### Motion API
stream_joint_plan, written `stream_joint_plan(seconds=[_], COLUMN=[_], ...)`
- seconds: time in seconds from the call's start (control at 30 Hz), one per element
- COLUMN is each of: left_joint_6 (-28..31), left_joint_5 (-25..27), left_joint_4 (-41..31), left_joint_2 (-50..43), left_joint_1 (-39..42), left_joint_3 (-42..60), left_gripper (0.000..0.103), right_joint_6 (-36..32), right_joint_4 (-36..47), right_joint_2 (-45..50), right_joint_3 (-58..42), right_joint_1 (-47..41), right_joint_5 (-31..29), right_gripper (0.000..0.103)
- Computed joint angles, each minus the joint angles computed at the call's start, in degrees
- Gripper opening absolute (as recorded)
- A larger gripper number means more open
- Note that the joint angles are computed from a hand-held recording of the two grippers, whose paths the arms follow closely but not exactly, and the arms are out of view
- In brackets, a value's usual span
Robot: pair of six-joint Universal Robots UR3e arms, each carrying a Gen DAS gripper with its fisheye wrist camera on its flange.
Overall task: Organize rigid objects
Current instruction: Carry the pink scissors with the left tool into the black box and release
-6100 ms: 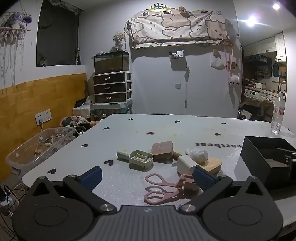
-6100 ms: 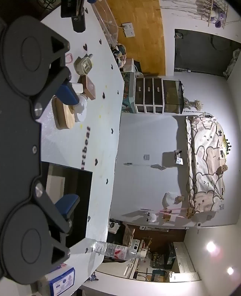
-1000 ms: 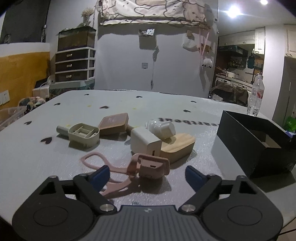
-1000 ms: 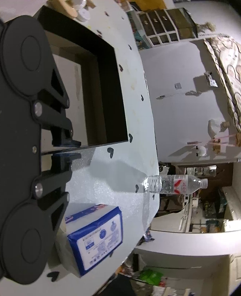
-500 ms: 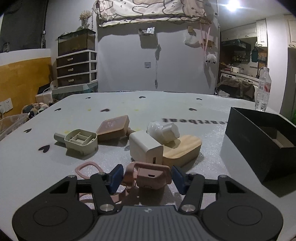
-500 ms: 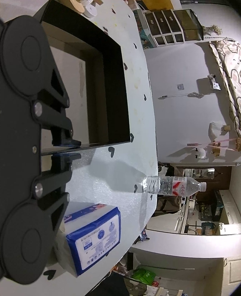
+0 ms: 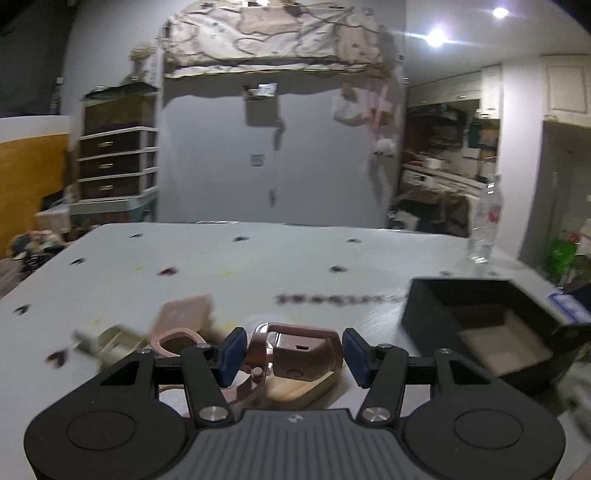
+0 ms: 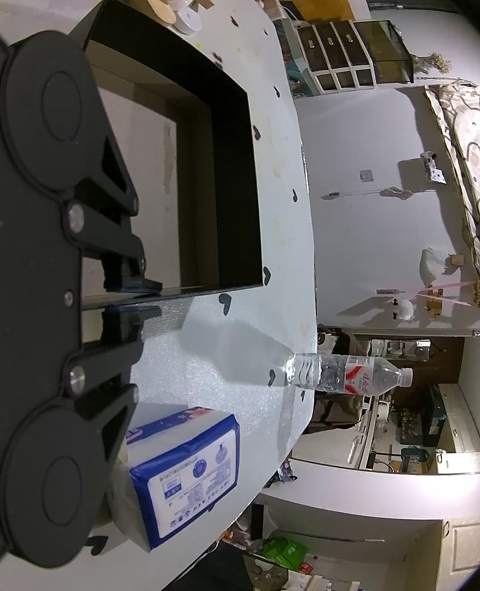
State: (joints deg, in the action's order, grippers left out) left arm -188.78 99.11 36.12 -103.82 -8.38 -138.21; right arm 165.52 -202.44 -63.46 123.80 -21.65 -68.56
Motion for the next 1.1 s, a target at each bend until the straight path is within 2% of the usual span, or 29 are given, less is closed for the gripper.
stream_joint_plan(seconds=[0.13, 0.23, 0.5, 0.57, 0.63, 0.73, 0.87, 1.1], left_joint_6=[-0.38, -1.61, -6.13, -7.52, -7.32, -8.63, -8.42, -12.52], left_joint_5=[-8.08, -13.53, -20.20, -19.49, -16.28, -17.12, -16.94, -16.38], left_joint_4=[-11.00, -20.12, -41.79, -46.12, -49.14, -56.54, -63.22, -73.69], left_joint_2=[1.13, -1.69, -17.02, -21.29, -25.62, -30.10, -36.47, -48.15], left_joint_1=[0.37, -0.59, -6.11, -8.01, -10.23, -10.94, -12.14, -12.28], left_joint_3=[8.89, 18.80, 48.70, 56.09, 63.36, 72.33, 82.72, 102.44], left_gripper=[0.057, 0.057, 0.057, 0.057, 0.057, 0.056, 0.056, 0.052], right_joint_6=[-0.65, -1.41, -2.42, -2.42, -2.47, -2.42, -2.67, -2.94], right_joint_4=[3.13, 4.08, 5.49, 5.95, 6.15, 7.31, 7.99, 11.32], right_joint_2=[-0.81, -0.86, -1.51, -1.79, -1.94, -2.26, -2.46, -3.25], right_joint_3=[-1.03, -1.55, -1.35, -1.10, -0.74, -0.72, -0.73, -2.01], right_joint_1=[-0.63, -0.56, -1.02, -1.46, -2.12, -3.10, -3.37, -3.45], right_joint_5=[1.29, 1.30, 2.17, 3.05, 4.17, 5.90, 6.44, 6.59], right_gripper=[0.006, 0.006, 0.005, 0.005, 0.005, 0.005, 0.005, 0.005])
